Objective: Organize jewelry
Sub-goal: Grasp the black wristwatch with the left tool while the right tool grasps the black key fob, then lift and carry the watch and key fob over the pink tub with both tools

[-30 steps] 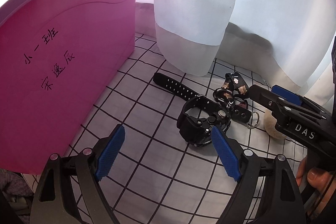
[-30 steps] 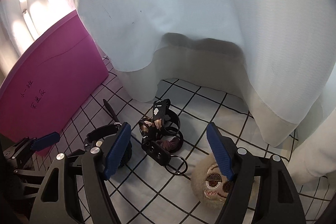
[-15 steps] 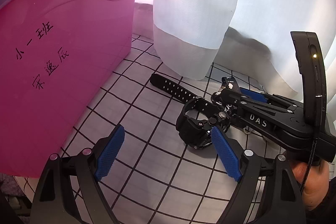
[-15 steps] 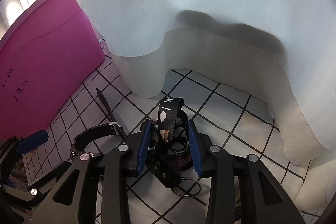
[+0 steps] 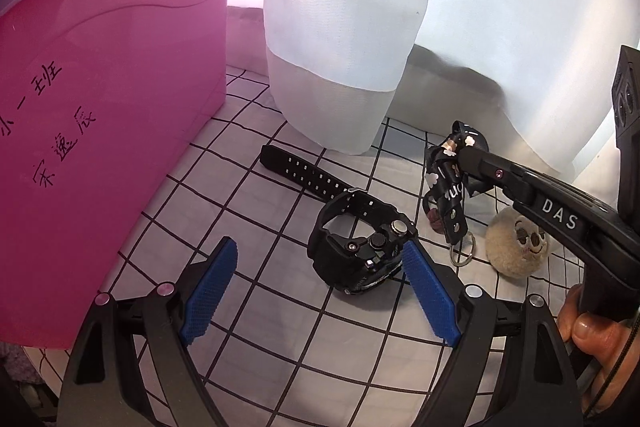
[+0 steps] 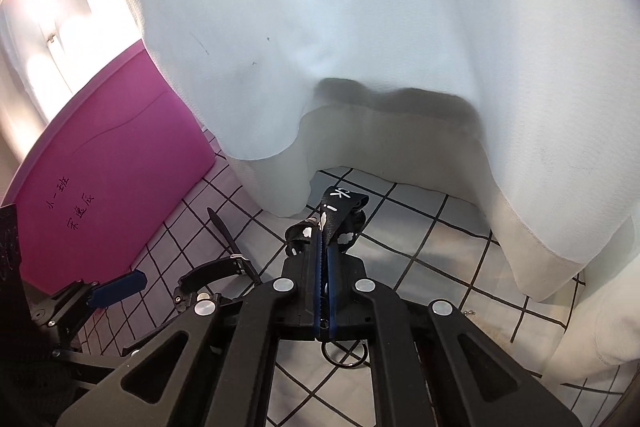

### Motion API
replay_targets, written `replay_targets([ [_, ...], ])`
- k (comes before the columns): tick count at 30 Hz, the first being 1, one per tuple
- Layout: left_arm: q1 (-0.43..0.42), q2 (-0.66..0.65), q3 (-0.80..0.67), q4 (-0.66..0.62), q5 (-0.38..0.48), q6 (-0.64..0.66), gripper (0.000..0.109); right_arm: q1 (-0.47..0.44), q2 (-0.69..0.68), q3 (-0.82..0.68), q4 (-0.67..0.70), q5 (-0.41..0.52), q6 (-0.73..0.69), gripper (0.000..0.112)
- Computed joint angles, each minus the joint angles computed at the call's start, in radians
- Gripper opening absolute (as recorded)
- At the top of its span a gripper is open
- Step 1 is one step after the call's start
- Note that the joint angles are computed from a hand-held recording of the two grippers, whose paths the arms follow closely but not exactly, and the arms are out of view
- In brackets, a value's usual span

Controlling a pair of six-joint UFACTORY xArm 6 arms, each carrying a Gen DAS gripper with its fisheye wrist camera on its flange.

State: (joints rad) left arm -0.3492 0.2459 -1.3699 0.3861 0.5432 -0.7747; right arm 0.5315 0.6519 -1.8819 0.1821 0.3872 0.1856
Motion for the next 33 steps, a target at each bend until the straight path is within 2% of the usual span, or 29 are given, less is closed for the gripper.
replay_targets([
  [5,-0.013,0.052,-0.053,-0.002,0.002,0.027,0.083,-0.009,-0.007,0.017,-0.046,-0.003,0.052,0.002],
  [14,-0.011,0.151,-0.152,-0.021,-0.004,0.050,0.083,-0.019,-0.072,0.135,-0.008,-0.082,0.057,0.002],
  [19,0.002,0.188,-0.178,-0.105,-0.010,0.108,0.070,-0.028,-0.081,0.166,-0.009,-0.099,0.082,0.002],
  [25,-0.012,0.185,-0.168,0.013,-0.031,0.045,0.066,-0.029,-0.068,0.163,0.001,-0.111,0.083,0.002],
  [33,-0.011,0.157,-0.141,0.023,-0.015,0.029,0.065,-0.023,-0.090,0.185,0.012,-0.138,0.060,0.002],
])
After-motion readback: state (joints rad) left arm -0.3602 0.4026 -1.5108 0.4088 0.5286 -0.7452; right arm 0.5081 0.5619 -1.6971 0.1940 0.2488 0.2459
